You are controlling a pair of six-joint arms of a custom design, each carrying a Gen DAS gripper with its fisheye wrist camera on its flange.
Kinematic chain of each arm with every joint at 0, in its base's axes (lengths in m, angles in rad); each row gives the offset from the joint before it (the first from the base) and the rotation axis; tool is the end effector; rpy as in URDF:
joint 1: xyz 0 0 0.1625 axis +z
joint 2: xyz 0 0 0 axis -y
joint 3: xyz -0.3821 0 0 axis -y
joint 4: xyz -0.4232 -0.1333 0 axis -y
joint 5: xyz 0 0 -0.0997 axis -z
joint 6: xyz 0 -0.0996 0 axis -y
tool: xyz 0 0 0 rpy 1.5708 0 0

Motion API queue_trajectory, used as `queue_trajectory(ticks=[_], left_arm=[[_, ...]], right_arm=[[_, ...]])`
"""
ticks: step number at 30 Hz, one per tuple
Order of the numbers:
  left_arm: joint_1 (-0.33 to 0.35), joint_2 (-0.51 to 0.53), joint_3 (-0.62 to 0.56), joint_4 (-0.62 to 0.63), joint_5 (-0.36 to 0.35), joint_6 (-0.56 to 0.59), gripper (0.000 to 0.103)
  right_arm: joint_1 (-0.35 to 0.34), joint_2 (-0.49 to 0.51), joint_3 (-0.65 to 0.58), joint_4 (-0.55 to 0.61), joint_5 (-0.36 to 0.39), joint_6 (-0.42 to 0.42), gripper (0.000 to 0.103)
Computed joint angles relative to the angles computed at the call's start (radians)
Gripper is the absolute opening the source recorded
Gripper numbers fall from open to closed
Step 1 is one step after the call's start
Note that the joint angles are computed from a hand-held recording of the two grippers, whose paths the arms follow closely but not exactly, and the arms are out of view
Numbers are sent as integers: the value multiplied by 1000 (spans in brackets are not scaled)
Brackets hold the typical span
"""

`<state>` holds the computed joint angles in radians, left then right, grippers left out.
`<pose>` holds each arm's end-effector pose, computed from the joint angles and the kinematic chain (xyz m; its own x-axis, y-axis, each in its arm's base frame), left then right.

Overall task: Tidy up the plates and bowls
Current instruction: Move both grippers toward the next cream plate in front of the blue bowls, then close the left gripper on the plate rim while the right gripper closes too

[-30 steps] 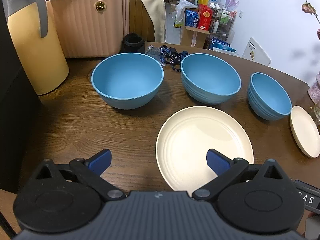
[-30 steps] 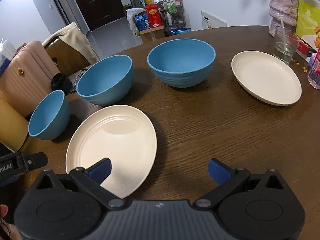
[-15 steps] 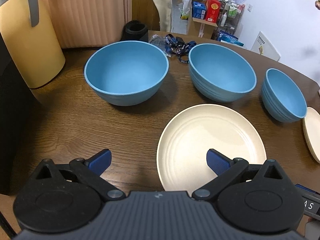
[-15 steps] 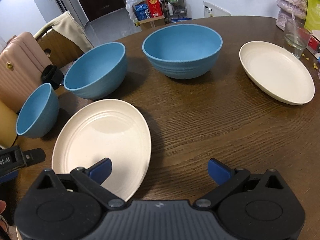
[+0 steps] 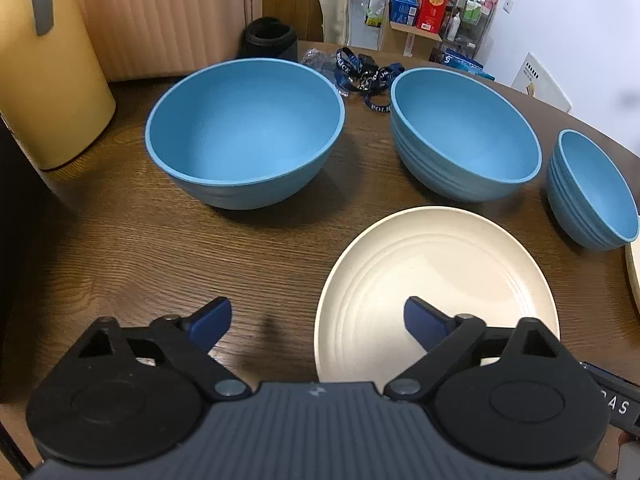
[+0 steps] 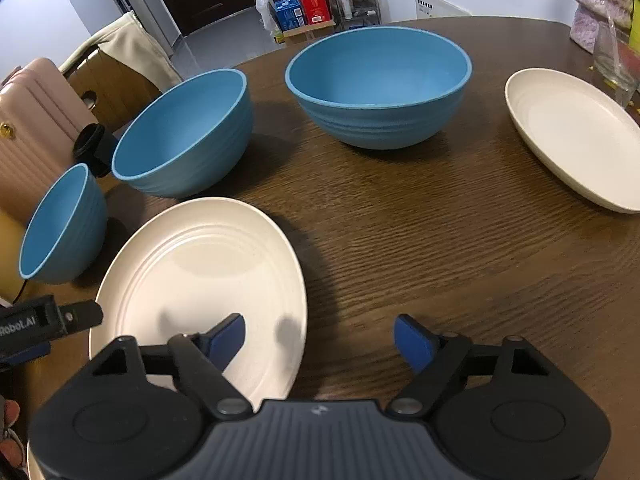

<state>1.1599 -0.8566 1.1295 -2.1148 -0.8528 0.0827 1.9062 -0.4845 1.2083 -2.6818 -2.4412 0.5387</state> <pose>-0.1269 -0.7890 0.2916 -0.7264 0.2118 -0.6538 0.4464 0.8688 -0.2145 0.3080 -0.7100 0.0384 -0.7603 0.5005 0.4140 0.0994 0.7195 -0.6873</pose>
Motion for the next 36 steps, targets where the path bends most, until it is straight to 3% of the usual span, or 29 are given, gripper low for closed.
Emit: queue_trajectory(ticks=[8,22,26,30,36], left_arm=[[15,33,-35,19,-15,-11,80],[31,76,-74,55,-41,-43,62],[30,79,-74,52,-42,-42,58],[28,86,-81,48,-45,-30,43],[29,97,-90,32,-56,-18,30]], right_arm=[[-15,15,-11,-35,30,-27,65],[-23,27,-17,-99,44,-91,61],[-25,27,-14,-117,42,-105,47],[-29,24,-6,-136,46,-117,39],[-38,13,14,-167,79,-134,14]])
